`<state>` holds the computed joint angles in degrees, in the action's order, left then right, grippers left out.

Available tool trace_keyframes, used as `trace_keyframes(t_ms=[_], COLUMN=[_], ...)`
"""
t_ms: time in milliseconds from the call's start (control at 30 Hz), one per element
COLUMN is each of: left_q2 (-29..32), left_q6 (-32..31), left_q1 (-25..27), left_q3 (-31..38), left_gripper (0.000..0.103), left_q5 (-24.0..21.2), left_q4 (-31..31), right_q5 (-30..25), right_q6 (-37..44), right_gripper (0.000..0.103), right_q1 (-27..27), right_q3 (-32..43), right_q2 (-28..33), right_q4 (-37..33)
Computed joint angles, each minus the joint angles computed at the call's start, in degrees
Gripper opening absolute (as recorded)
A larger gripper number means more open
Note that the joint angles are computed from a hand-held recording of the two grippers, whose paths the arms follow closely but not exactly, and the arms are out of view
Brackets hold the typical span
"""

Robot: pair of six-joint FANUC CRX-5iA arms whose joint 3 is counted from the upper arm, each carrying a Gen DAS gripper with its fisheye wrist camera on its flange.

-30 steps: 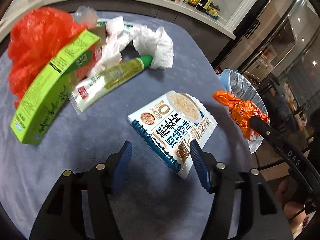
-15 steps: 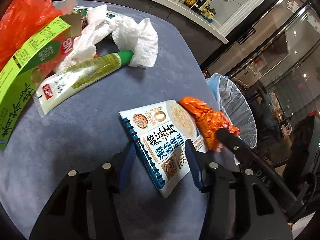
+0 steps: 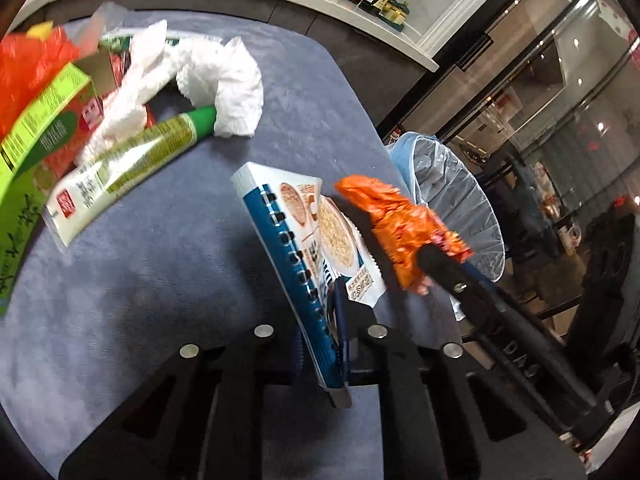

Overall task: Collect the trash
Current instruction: 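Carry the glove and noodle packet over the bin and open both tools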

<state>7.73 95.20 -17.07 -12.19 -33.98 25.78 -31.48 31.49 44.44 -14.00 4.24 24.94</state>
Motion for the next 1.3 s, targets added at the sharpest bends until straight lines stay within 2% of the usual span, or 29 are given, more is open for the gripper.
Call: trace_keyframes(t_ms=[133,400,533,667,867,1000,1033,1100,1133,1167,1300], left_q2=[-0.7,1.3,5.3,11.3,21.0,25.7,26.5,28.0,28.3,27.7,26.4], left_q6=[0.9,-3.1,-6.6,-9.4,-13.9,-9.1,-8.4,-7.2,-6.0,-4.7,-2.8], left_q1=[-0.7,-3.3,-4.9,-7.0,-8.1,-8.5,-8.6,-8.7,-8.9,-9.1,-9.2], left_q3=[1.9,7.9,13.4,21.3,30.6,37.3,38.6,40.7,41.3,40.9,39.7], left_gripper=[0.009,0.009,0.009,0.009,0.009,0.01,0.015,0.034,0.051,0.056,0.058], left_q5=[-1.2,-1.3,-0.9,-1.1,-3.8,-7.1,-8.0,-9.8,-9.9,-9.3,-8.7], left_q4=[-3.4,-3.4,-1.5,-0.9,6.2,1.3,0.4,-0.8,-1.9,-3.4,-5.4], right_q5=[0.4,-2.6,-4.4,-5.0,-5.6,-5.1,-5.0,-4.3,-4.2,-4.3,-3.7], right_q6=[-4.7,-13.2,-14.8,-13.4,-9.8,-10.1,-10.4,-11.2,-11.6,-12.0,-13.1], right_gripper=[0.026,0.026,0.026,0.026,0.029,0.034,0.037,0.045,0.048,0.048,0.049], right_q1=[-0.3,-3.8,-6.7,-10.0,-13.5,-14.3,-14.4,-14.7,-14.8,-14.7,-14.5], right_q3=[-2.4,-5.9,-6.5,-5.7,-3.1,-3.1,-3.1,-3.6,-3.8,-3.9,-4.8], right_q2=[-2.4,-6.8,-7.2,-5.9,-2.5,-1.8,-1.7,-1.8,-1.9,-2.1,-3.2], right_q4=[5.4,13.8,16.0,14.6,11.3,11.1,11.1,11.7,12.1,12.6,13.5])
